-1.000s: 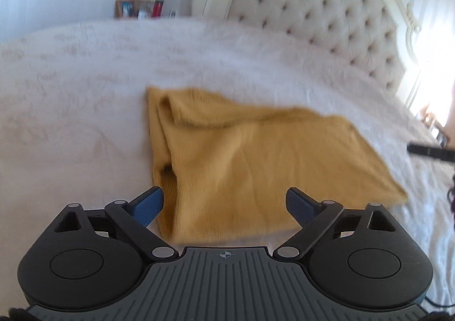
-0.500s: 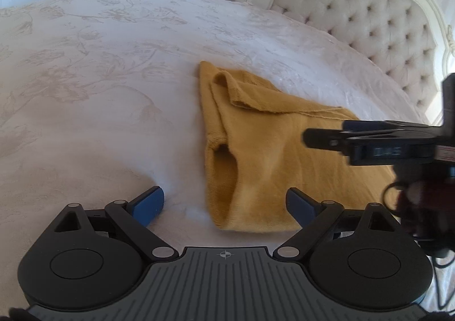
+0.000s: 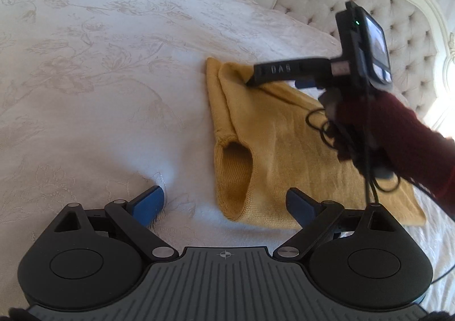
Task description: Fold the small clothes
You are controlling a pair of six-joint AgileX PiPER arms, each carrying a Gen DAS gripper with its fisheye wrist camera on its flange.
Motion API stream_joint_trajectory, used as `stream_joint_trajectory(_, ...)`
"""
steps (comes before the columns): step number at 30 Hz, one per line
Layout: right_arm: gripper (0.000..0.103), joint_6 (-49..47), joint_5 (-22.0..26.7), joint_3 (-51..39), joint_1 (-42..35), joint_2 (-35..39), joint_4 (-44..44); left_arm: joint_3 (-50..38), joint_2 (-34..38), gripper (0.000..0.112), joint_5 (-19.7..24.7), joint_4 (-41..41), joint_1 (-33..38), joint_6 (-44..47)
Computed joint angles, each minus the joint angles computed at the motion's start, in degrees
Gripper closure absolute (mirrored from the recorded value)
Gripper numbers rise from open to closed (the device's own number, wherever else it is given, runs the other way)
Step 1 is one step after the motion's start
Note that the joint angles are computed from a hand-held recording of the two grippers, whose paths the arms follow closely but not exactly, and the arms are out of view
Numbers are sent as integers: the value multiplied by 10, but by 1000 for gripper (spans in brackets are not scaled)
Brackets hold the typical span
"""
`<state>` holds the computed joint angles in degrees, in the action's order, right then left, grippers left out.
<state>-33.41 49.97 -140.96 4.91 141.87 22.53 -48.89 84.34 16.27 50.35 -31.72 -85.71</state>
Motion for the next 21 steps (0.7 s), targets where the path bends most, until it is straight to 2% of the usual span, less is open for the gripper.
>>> stream_joint_trajectory(2,1,12,-2,-22,-10,7,20,2,-1,19,-5,-4,3,3)
stream_joint_trajectory(4,1,-4,-9,20,-25,-23,70,5,-5,19,-11,2,7,-7)
stream_joint_trajectory(6,1,-73,-34,126,-38,-82,137,11,-10,18,-9,55,5,-68)
stream_joint_trajectory(9,1,-181,-74,277,-41,-162,183,14,-18,18,27,137,-8,-158)
stream_joint_trajectory(12,1,-277,-145,421,-28,-227,197,18,-20,18,46,129,-2,-168)
stream_joint_trajectory(14,1,-332,-173,499,-20,-260,216,16,-18,18,66,132,-3,-177)
stream_joint_trajectory(16,1,-421,-173,567,-21,-289,281,16,-19,18,106,172,-18,-232)
stream_joint_trajectory(19,1,-531,-97,615,-43,-317,368,21,-28,18,163,220,-40,-297)
stream_joint_trajectory(21,1,-578,-88,652,-58,-340,417,20,-31,18,177,226,-47,-302)
